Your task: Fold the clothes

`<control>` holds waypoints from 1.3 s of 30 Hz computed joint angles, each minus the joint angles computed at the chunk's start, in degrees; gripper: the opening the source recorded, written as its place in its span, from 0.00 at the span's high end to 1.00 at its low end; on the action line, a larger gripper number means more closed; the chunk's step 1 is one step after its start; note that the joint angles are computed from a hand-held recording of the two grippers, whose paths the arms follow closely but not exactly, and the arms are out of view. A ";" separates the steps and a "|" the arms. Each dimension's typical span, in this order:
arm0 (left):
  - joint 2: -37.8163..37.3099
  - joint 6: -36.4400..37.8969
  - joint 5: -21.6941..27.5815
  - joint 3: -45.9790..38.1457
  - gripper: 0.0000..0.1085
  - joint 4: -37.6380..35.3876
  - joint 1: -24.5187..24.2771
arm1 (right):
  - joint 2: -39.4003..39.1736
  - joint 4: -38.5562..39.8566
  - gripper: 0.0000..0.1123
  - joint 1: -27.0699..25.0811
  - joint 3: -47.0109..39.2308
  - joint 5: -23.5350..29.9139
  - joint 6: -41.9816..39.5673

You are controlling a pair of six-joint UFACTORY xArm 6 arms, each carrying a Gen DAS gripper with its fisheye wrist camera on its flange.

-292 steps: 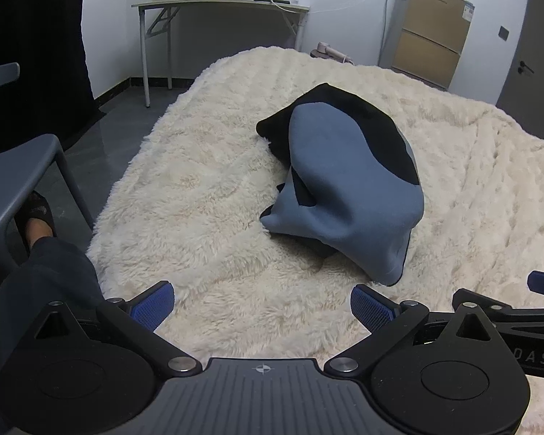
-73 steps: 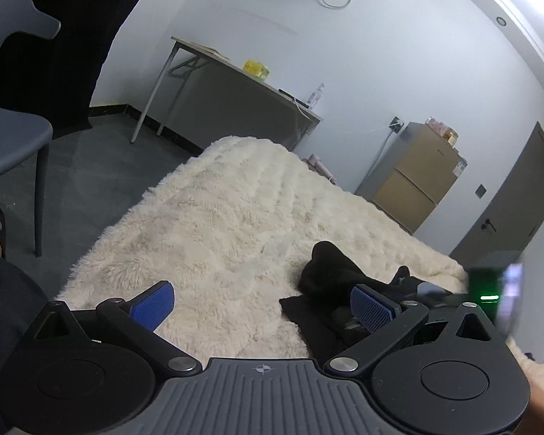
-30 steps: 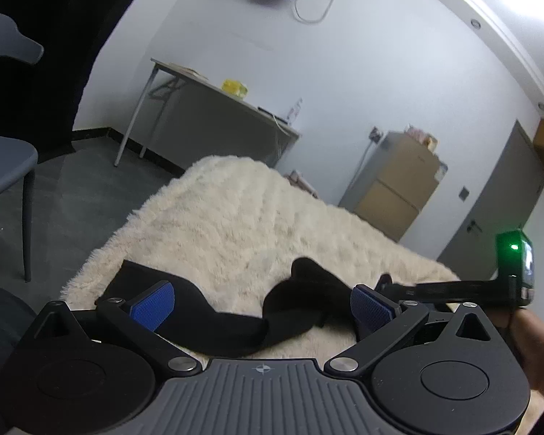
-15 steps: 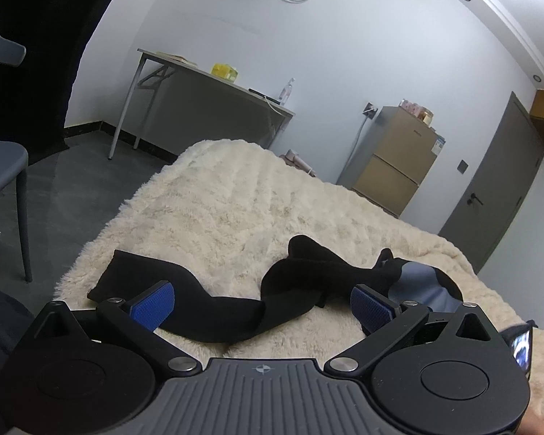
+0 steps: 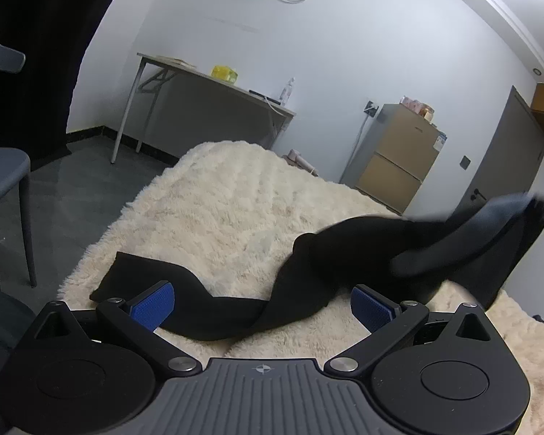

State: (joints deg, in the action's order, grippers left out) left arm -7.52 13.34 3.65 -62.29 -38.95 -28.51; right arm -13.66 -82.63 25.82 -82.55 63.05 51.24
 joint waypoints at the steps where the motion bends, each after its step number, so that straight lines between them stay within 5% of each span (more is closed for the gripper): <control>1: -0.16 -0.68 -0.37 0.31 0.05 0.73 0.00 | -0.44 -3.46 0.95 -0.43 -0.45 -0.28 -0.08; 8: -0.09 -2.80 -0.45 0.41 0.05 3.26 0.10 | -8.49 -11.25 0.92 -3.83 12.87 5.29 11.80; 11: -0.10 -2.56 0.01 0.27 0.05 3.54 0.19 | -12.15 1.50 0.86 -6.54 20.98 8.37 9.39; 14: 0.13 -1.76 1.63 -0.29 0.05 2.68 0.51 | -18.61 19.46 0.83 -9.93 33.63 8.77 18.46; 17: 1.25 -5.31 3.96 -1.75 0.05 6.35 1.06 | -27.34 27.80 0.74 -8.68 45.41 3.38 28.86; 20: 4.03 -9.48 8.70 -5.71 0.05 13.15 1.10 | -31.77 22.92 0.70 -5.36 53.92 -2.78 35.72; 24: 8.31 3.07 10.75 -11.91 0.05 10.45 -1.16 | -31.54 14.46 0.53 -11.88 58.11 -21.06 33.70; 26: 10.99 6.90 10.40 -15.46 0.05 10.49 -2.13 | -29.16 10.41 0.44 -13.56 58.03 -24.20 31.55; 29: 17.72 20.97 11.59 -25.14 0.05 0.23 -3.85 | -27.21 3.31 0.34 -14.91 60.34 -25.48 36.08; 31: 23.28 23.05 15.98 -33.09 0.05 0.65 -3.78 | -29.01 -1.28 0.26 -16.62 63.74 -27.46 43.85; 35: 40.73 8.73 26.39 -55.94 0.05 12.63 -2.60 | -26.03 -6.12 0.17 -12.23 63.09 -19.38 48.89; 39: 57.46 -3.50 38.05 -79.92 0.05 7.11 -0.29 | -21.94 -8.65 0.16 -6.27 62.18 -10.50 48.29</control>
State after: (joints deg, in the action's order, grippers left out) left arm 49.94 9.83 41.70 -142.21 -31.84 -28.80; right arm -35.61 -91.28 19.55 -20.37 52.55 99.54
